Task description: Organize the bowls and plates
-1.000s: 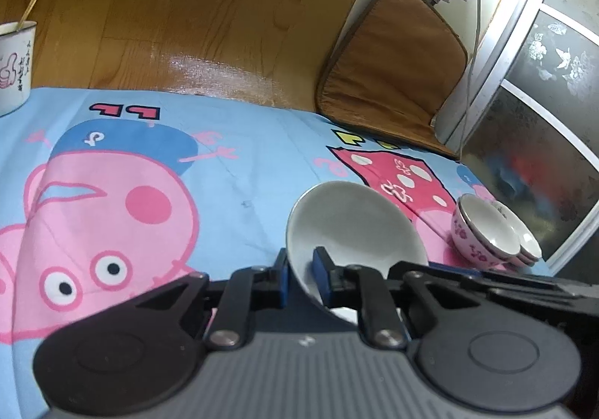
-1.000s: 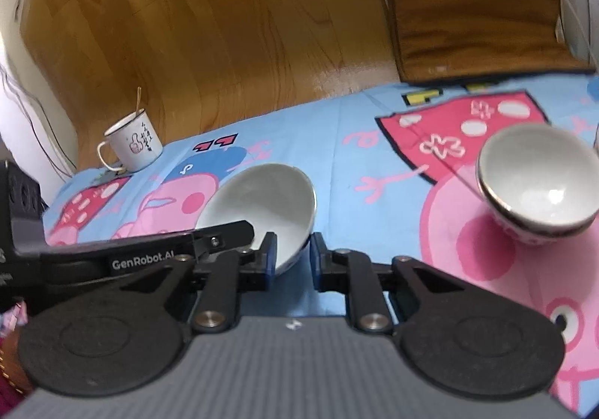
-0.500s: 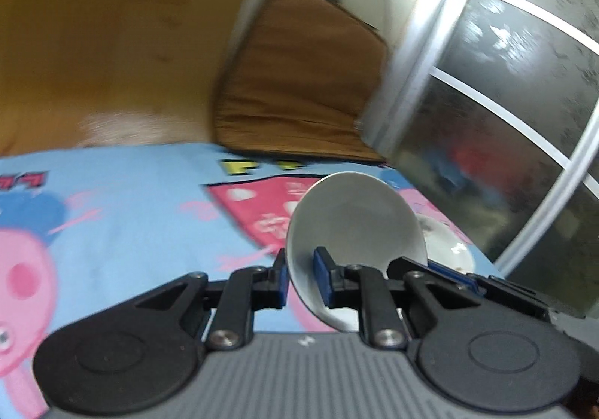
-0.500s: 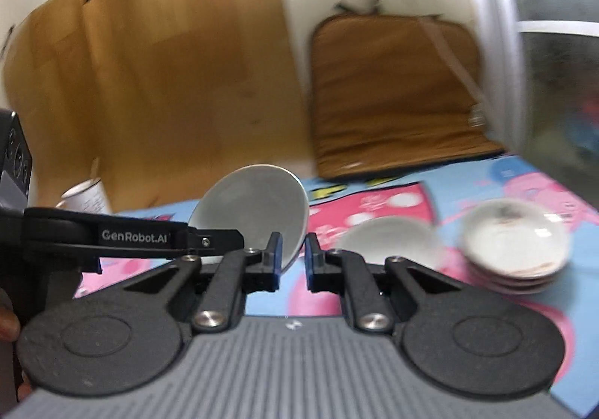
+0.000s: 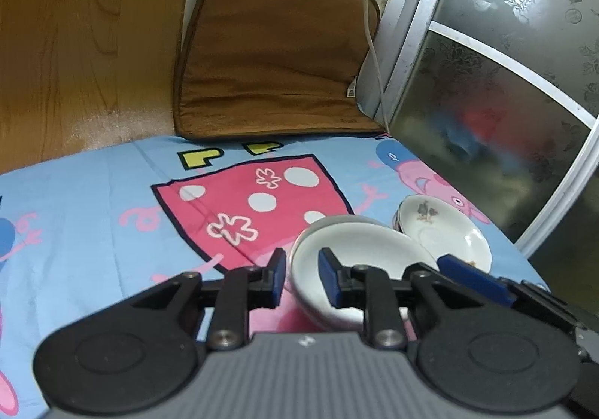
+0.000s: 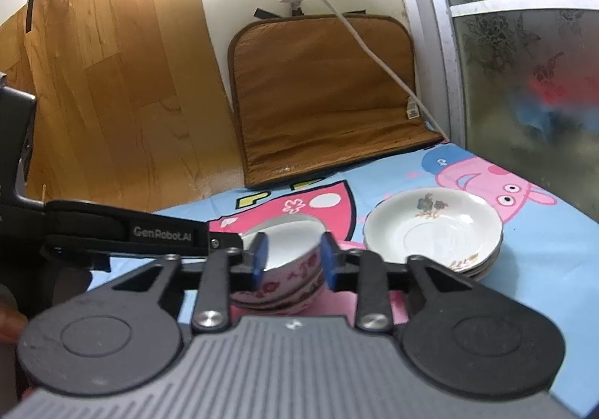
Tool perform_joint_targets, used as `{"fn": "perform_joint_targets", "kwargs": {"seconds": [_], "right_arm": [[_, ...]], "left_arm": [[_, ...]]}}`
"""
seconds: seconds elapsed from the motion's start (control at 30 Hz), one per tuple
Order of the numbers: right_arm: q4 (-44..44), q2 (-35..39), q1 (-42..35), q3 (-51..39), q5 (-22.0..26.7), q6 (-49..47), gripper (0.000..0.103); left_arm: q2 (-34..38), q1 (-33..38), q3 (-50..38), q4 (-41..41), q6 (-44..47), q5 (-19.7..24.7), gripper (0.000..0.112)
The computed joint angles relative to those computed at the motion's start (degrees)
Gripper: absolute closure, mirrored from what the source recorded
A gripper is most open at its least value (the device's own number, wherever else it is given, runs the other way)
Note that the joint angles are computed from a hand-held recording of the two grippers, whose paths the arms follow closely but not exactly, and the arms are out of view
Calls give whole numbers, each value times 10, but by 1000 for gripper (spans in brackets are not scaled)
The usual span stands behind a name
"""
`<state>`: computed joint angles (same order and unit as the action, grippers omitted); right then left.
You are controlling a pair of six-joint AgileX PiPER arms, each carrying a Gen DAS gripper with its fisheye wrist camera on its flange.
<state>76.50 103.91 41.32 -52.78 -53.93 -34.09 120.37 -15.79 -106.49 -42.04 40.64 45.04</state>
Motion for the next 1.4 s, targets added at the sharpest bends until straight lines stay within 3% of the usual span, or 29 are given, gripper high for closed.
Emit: {"fn": "perform_joint_targets", "kwargs": {"seconds": [0.07,0.43,0.7,0.9,1.07,1.3,1.4], "right_arm": [[-1,-1,2,2,-9,7,65],[-7,5,62,17,-50,42,65],[33,11,77,1,9,28,65],[47,5,66,-4,59,48,65],[54,6,65,-2,76,61,64],[57,4,64,2,85,71,62],[57,1,63,6,81,78,57]], "left_arm": [[-10,1,12,0,6,-15,82],[-81,28,128,-11,62,-89,67],[-126,49,214,-44,129,-118,59],[-141,56,250,-33,130,-128,51],[-151,62,270,-35,134,-143,36],[-150,57,275,-20,122,-151,33],[-149,53,275,-8,113,-156,27]]}}
